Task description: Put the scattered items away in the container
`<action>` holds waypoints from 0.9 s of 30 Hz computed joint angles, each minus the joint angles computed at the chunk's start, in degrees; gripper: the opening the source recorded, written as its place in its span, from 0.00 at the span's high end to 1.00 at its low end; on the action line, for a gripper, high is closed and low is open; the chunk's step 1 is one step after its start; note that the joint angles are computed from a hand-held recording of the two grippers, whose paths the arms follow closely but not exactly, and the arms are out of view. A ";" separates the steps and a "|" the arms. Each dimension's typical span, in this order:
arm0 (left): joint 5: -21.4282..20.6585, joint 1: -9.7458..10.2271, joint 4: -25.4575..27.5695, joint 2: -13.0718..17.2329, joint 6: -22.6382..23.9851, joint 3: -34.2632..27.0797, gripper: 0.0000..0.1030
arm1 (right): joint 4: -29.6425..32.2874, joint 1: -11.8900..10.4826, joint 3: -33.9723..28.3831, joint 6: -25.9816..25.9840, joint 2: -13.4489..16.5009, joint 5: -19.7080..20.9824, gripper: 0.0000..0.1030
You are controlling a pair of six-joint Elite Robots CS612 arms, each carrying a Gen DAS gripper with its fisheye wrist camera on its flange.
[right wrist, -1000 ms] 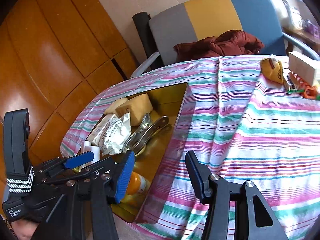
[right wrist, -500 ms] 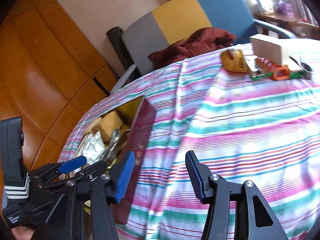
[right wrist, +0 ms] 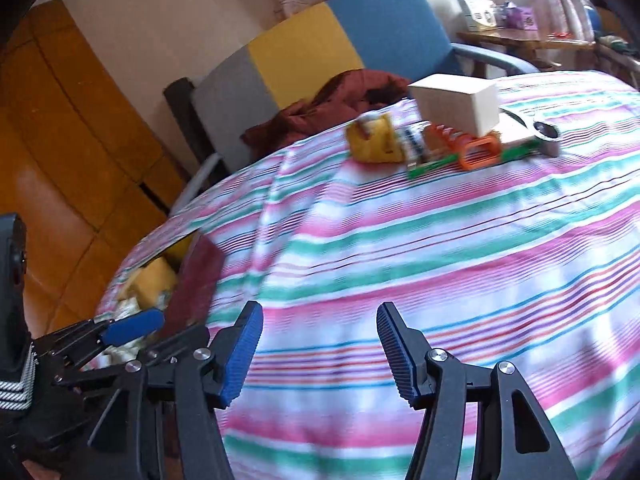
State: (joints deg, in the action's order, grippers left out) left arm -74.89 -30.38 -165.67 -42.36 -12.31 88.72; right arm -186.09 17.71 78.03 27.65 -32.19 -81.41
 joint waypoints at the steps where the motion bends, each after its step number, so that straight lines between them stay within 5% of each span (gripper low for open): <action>1: -0.95 -0.10 0.17 0.56 0.46 -0.74 0.46 | 0.53 -0.13 -0.01 -0.30 -0.05 -1.21 0.41; 11: -2.14 -0.45 -0.83 7.52 1.72 -8.82 0.46 | 4.46 -3.07 -0.37 0.00 0.09 -7.80 0.39; 18: -5.16 0.79 -11.23 9.97 2.50 -9.16 0.39 | 5.37 -5.04 -5.88 -3.03 1.61 -10.11 0.28; 24: -6.53 0.97 -13.65 10.49 2.50 -9.01 0.33 | 12.56 -8.04 -18.70 1.59 5.73 -9.35 0.23; 27: -7.67 1.22 -14.70 10.71 1.94 -8.95 0.32 | 24.69 -9.25 -29.09 4.39 9.74 -7.16 0.23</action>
State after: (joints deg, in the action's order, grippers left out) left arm -82.56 -29.16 -180.37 -31.66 -10.38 79.77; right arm -161.40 8.46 48.94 32.04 -22.45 -88.56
